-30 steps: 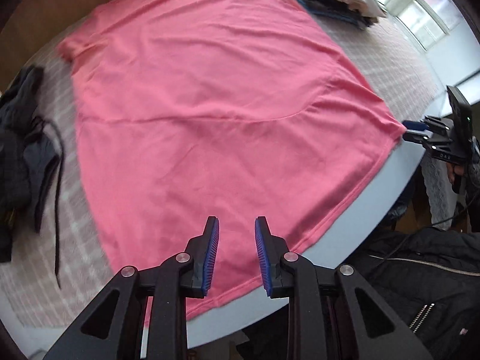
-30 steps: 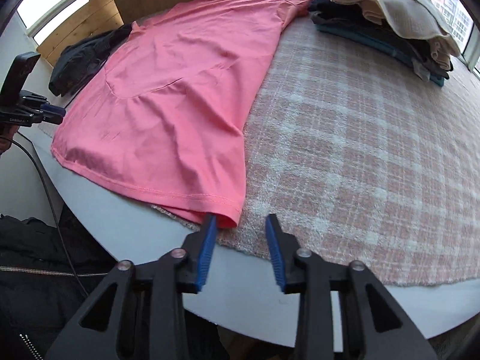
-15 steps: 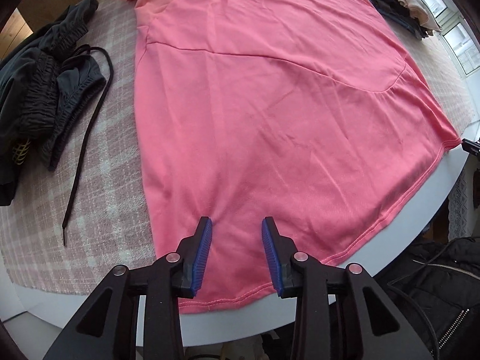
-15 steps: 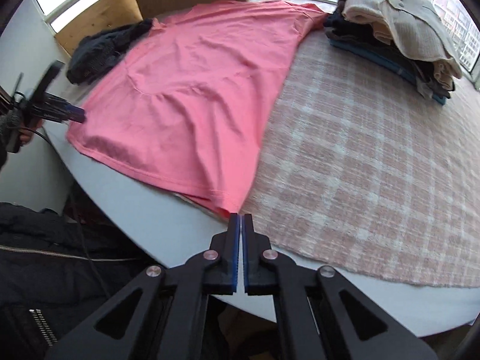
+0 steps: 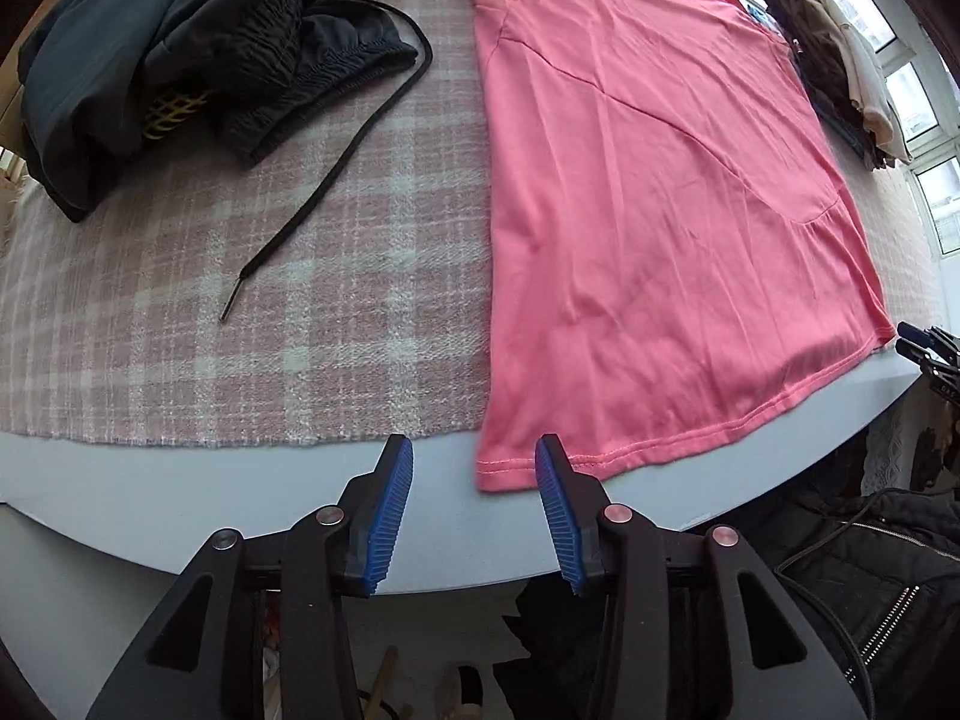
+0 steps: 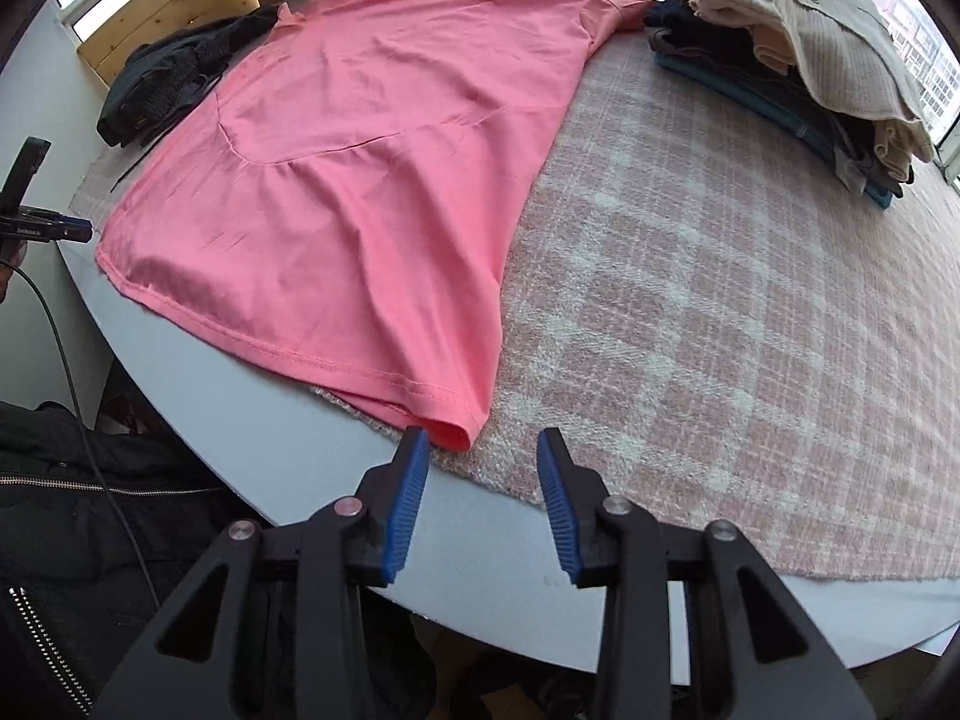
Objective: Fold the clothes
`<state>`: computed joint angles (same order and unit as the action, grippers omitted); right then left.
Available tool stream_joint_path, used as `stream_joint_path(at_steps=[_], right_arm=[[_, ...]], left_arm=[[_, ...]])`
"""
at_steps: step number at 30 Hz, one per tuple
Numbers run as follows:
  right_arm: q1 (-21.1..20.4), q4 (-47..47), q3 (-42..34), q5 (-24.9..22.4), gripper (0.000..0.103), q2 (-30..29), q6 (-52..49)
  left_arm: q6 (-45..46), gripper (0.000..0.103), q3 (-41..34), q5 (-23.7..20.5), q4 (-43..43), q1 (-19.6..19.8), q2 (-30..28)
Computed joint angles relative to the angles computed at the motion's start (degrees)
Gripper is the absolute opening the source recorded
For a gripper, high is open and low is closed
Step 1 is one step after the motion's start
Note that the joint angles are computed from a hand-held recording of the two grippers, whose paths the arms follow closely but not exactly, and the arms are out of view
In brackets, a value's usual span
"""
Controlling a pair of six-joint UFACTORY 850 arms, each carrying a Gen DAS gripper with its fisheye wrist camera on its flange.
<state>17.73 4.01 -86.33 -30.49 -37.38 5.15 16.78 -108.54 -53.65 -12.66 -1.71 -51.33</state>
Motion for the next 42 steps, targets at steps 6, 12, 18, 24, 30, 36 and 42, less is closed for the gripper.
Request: stream_joint_path(at_steps=[6,12,18,24,30,36,42], right_arm=[[0.21,-1.96,0.27,0.50,0.037,-0.16,2.66],[0.19,-4.44,2.10,2.65,0.037,0.78,6.60],[0.23,-0.10,3.00,5.17,0.033,0.32,2.89],[0.72,-0.15,1.26,5.36,0.004,-1.22,4.04],[-0.59,12.04,4.33,7.61,0.002,2.66,-4.01],[-0.39,5.78,3.82,0.56,0.002,1.44,0.68],[0.46,1.98,2.40,3.01,0.018,1.00,3.61]], left_arm=[[2.09,0.041,-0.04,-0.81,1.66,-1.03,-0.84],[4.48,0.018,0.04,-0.83,1.07,-1.11,-0.89],[6.35,0.001,-0.20,-0.71,0.68,-0.51,-0.79],[6.87,0.001,-1.23,-1.71,0.88,0.92,-0.31],[7.76,0.001,-0.79,-2.25,0.13,2.20,0.52],[8.28,0.001,-0.07,-3.78,1.22,3.03,0.20],[9.18,0.003,-1.34,-6.12,0.66,3.99,-0.60]])
